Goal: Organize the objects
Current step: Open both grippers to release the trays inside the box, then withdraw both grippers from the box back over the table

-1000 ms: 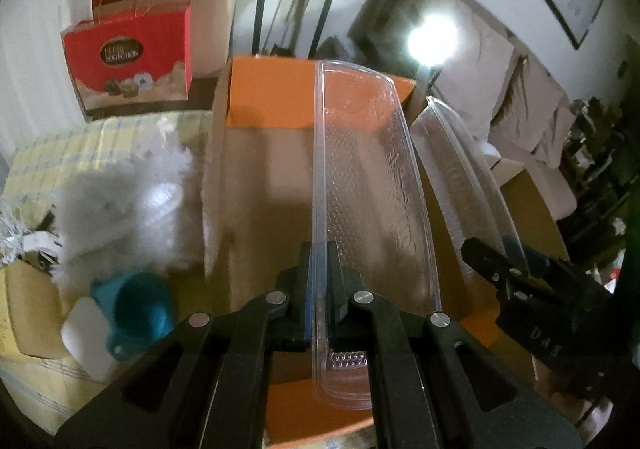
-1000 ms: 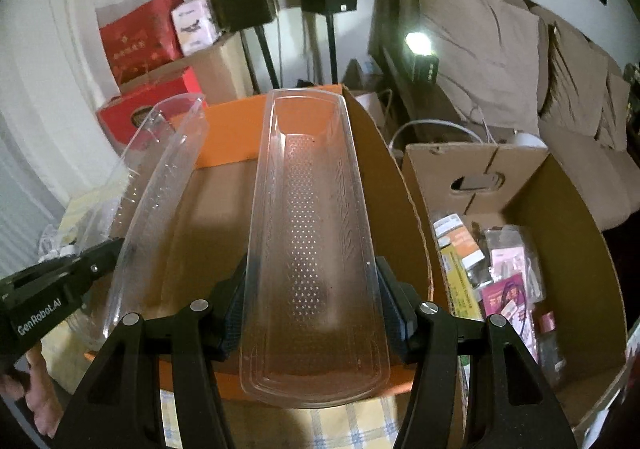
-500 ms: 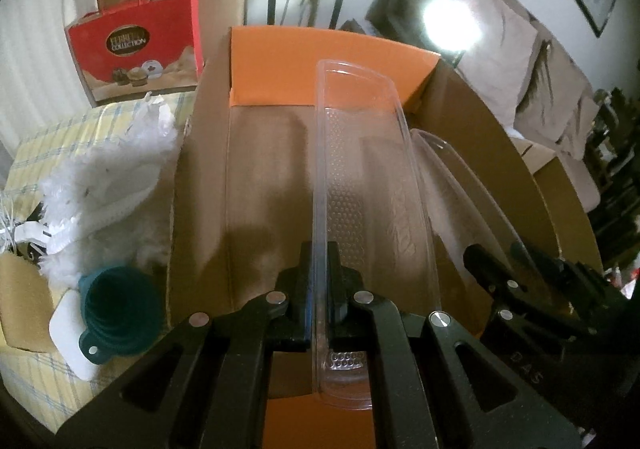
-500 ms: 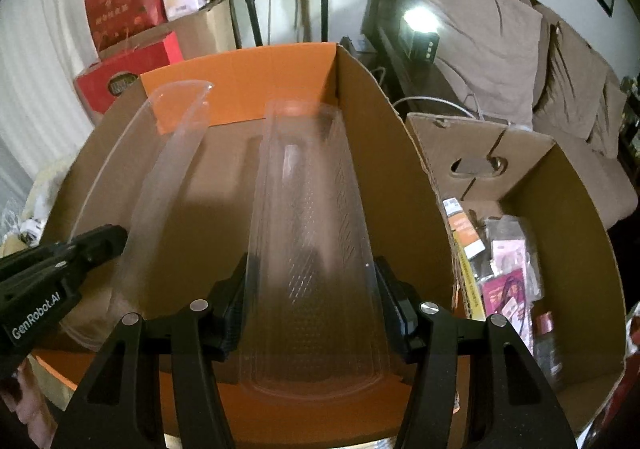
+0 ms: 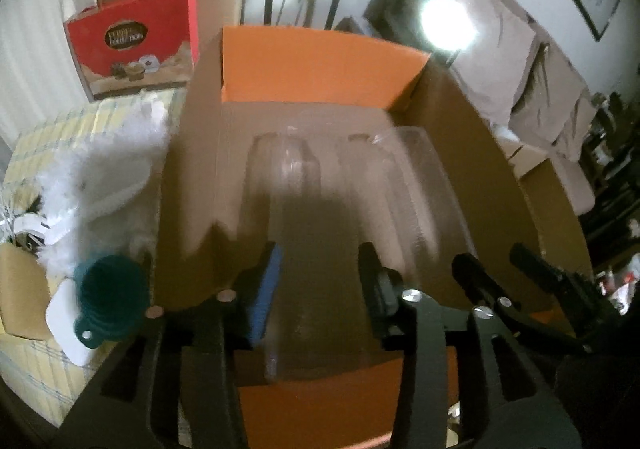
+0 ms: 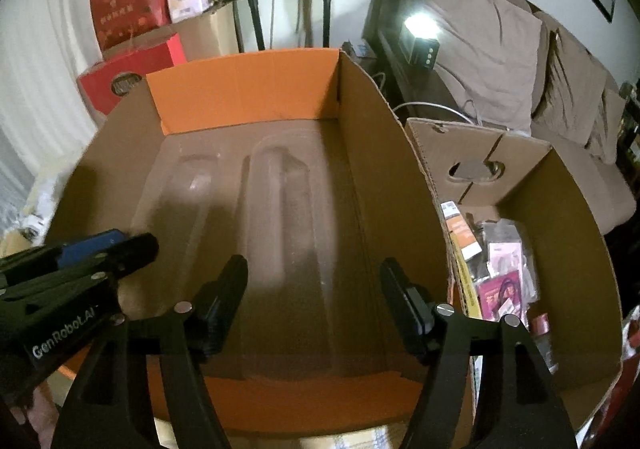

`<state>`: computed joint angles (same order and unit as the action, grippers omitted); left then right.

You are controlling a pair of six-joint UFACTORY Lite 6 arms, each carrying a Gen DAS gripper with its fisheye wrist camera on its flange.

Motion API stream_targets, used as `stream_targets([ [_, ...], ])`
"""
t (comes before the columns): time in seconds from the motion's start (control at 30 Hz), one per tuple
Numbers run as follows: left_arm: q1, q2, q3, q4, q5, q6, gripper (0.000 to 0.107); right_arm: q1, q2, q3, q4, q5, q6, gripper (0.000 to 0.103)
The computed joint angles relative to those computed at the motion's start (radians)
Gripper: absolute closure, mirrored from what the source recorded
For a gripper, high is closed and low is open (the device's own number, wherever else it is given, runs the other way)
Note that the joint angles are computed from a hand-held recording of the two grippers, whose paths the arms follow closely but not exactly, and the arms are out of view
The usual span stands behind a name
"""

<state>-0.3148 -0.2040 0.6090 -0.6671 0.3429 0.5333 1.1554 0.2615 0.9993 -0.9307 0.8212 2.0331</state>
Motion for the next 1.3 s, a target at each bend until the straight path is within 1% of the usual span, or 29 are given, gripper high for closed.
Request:
stream_targets([
  [0.07,0.008,-0.079,-0.025,0.073,-0.016,-0.06,0.031,0.007,-0.033,-0.018,-0.006,0.001,0.018,0.032],
  [0.1,0.02,-0.1,-0.03,0.074,-0.017,-0.051,0.026,0.017,-0.054,-0.028,-0.007,0.014,0.026,0.032],
  [0.13,0.038,-0.145,-0.042,0.087,-0.02,-0.045,0.023,0.027,-0.065,-0.029,-0.005,0.03,0.029,0.032],
  [0.23,0.091,-0.195,-0.041,0.117,0.004,-0.017,0.02,0.054,-0.09,-0.02,-0.002,0.07,0.031,0.032],
  [0.37,0.182,-0.225,-0.042,0.061,0.054,0.11,0.011,0.097,-0.112,0.003,-0.002,0.119,0.03,0.029],
  [0.43,0.235,-0.246,-0.05,0.027,0.091,0.183,0.008,0.114,-0.105,0.028,0.0,0.138,0.025,0.027],
  [0.5,0.283,-0.266,-0.062,-0.001,0.119,0.252,0.008,0.129,-0.094,0.056,0.003,0.154,0.02,0.023],
  [0.53,0.307,-0.28,-0.072,-0.014,0.133,0.286,0.007,0.136,-0.088,0.066,0.003,0.159,0.021,0.023],
  [0.73,0.473,-0.331,-0.1,-0.077,0.247,0.478,0.007,0.162,-0.061,0.116,-0.004,0.135,0.046,0.016],
  [0.8,0.51,-0.348,-0.108,-0.069,0.265,0.5,0.004,0.173,-0.045,0.141,-0.005,0.13,0.05,0.014],
  [0.93,0.655,-0.355,-0.118,-0.092,0.356,0.616,0.004,0.199,0.001,0.214,0.007,0.151,0.023,0.011],
  [1.0,0.731,-0.363,-0.127,-0.113,0.395,0.689,0.004,0.214,0.049,0.281,0.025,0.176,-0.016,0.008],
  [1.03,0.776,-0.372,-0.133,-0.123,0.409,0.729,0.004,0.219,0.057,0.291,0.025,0.179,-0.018,0.004],
  [1.07,0.809,-0.374,-0.136,-0.134,0.419,0.762,0.004,0.227,0.07,0.308,0.022,0.181,-0.017,0.002],
  [1.2,0.965,-0.321,-0.105,-0.18,0.51,0.903,0.004,0.249,0.139,0.398,0.023,0.186,-0.037,0.002],
  [1.3,1.037,-0.278,-0.076,-0.194,0.541,0.968,0.004,0.255,0.202,0.481,0.029,0.186,-0.066,0.001],
])
